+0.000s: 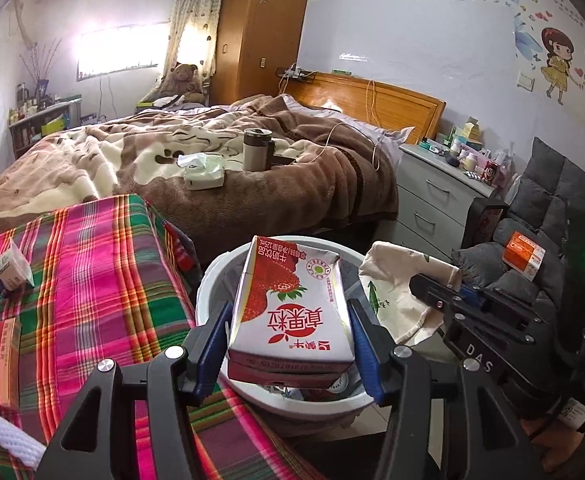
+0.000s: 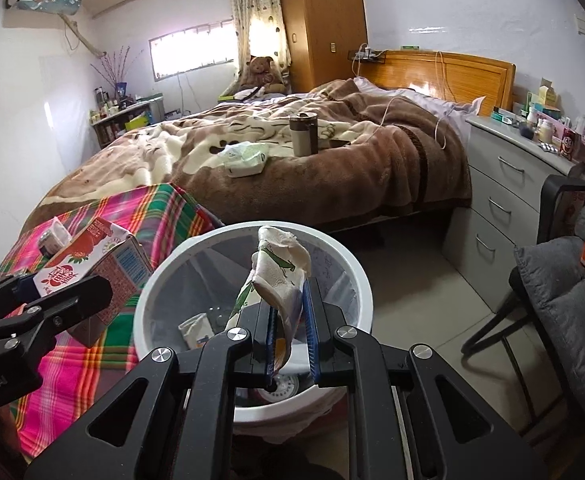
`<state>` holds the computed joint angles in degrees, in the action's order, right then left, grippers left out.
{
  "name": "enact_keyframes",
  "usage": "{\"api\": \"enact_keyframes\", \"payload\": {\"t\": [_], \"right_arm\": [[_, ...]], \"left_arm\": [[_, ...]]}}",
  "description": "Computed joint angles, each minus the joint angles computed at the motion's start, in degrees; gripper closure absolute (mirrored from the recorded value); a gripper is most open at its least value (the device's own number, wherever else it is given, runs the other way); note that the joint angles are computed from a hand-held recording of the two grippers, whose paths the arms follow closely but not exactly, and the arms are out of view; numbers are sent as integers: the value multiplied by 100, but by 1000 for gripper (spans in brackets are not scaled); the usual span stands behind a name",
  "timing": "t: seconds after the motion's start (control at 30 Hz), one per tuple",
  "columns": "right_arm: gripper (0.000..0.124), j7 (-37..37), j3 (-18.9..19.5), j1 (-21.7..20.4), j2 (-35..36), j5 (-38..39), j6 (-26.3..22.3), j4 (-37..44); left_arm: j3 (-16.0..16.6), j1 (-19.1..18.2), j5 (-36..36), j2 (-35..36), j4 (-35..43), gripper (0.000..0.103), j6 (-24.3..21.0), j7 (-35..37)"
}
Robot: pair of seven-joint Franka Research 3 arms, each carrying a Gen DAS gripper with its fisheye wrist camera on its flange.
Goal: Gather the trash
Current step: 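Open both tools to drop the carton and bag into the wastebasket, then move both open tools back over the plaid blanket toward the medicine boxes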
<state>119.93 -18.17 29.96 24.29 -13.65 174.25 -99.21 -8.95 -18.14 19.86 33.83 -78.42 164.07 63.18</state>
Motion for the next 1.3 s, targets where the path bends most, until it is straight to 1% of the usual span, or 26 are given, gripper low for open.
{"api": "enact_keyframes", "payload": {"t": [0.07, 0.13, 0.17, 0.2, 0.3, 0.37, 0.4, 0.43, 0.47, 0.5, 0.57, 0.63, 0.7, 0.8, 0.9, 0.93, 1.0, 1.07, 1.13, 1.17, 1.2, 1.23, 1.3], "right_arm": [[111, -11, 47, -58, 28, 71, -20, 28], [111, 0, 52, -71, 73, 101, -90, 85], [111, -63, 121, -130, 97, 129, -143, 128], [111, -76, 125, -127, 110, 116, -188, 152], [110, 122, -71, 29, 121, -85, -297, 162], [108, 110, 51, -80, 94, -68, -276, 133], [102, 115, 81, -103, 83, -71, -262, 121], [88, 163, 43, -75, 80, -114, -236, 108], [79, 199, 10, -54, 89, -151, -223, 119], [64, 203, 19, -63, 89, -163, -208, 119], [63, 231, 11, -56, 64, -180, -141, 83], [63, 297, -64, 19, 61, -231, -149, 74], [63, 217, 52, -59, 20, -195, -123, 12], [63, 121, 175, -145, -42, -73, 17, -107], [63, -88, 352, -272, -111, 151, 83, -185], [63, -92, 298, -215, -118, 160, 87, -189], [63, -136, 257, -141, -128, 174, 170, -186], [63, -143, 143, 4, -145, 179, 282, -214], [63, -169, 47, 130, -153, 203, 379, -227], [63, -142, -81, 265, -150, 184, 443, -230], [63, -82, -258, 439, -137, 163, 497, -227], [63, -83, -332, 511, -127, 190, 538, -230], [63, -99, -452, 653, -91, 271, 587, -191]], "left_arm": [[-4, -20, 19, 117, 165, 46, -43, 63], [-150, 72, -137, 237, 317, 46, -143, 202], [-252, 139, -259, 315, 401, 46, -191, 297], [-227, 115, -285, 351, 448, 46, -217, 303], [-27, -37, -196, 384, 497, 45, -277, 192], [-122, 35, -263, 371, 444, 42, -205, 277], [-96, 24, -263, 336, 393, 38, -158, 241], [-44, -4, -233, 299, 348, 35, -112, 186], [19, -35, -183, 254, 283, 35, -38, 121], [15, -15, -180, 206, 214, 35, 14, 100], [-44, 66, -223, 131, 97, 35, 87, 103], [22, 62, -179, 74, 12, 35, 161, 28], [89, 53, -144, 50, -33, 35, 125, -85], [-80, 213, -274, 27, -139, 35, 115, -29], [10, 152, -166, -42, -246, 35, 124, -55], [7, 157, -119, -77, -297, 35, 158, -8], [140, 77, 6, -177, -428, 35, 273, -141], [114, 131, 21, -281, -584, 35, 406, -181], [226, 90, 121, -405, -736, 35, 481, -318], [314, 56, 197, -488, -836, 35, 507, -425], [315, 78, 223, -532, -891, 35, 512, -466], [313, 114, 235, -592, -973, 35, 527, -511], [494, 59, 382, -755, -1184, 35, 637, -805]]}}
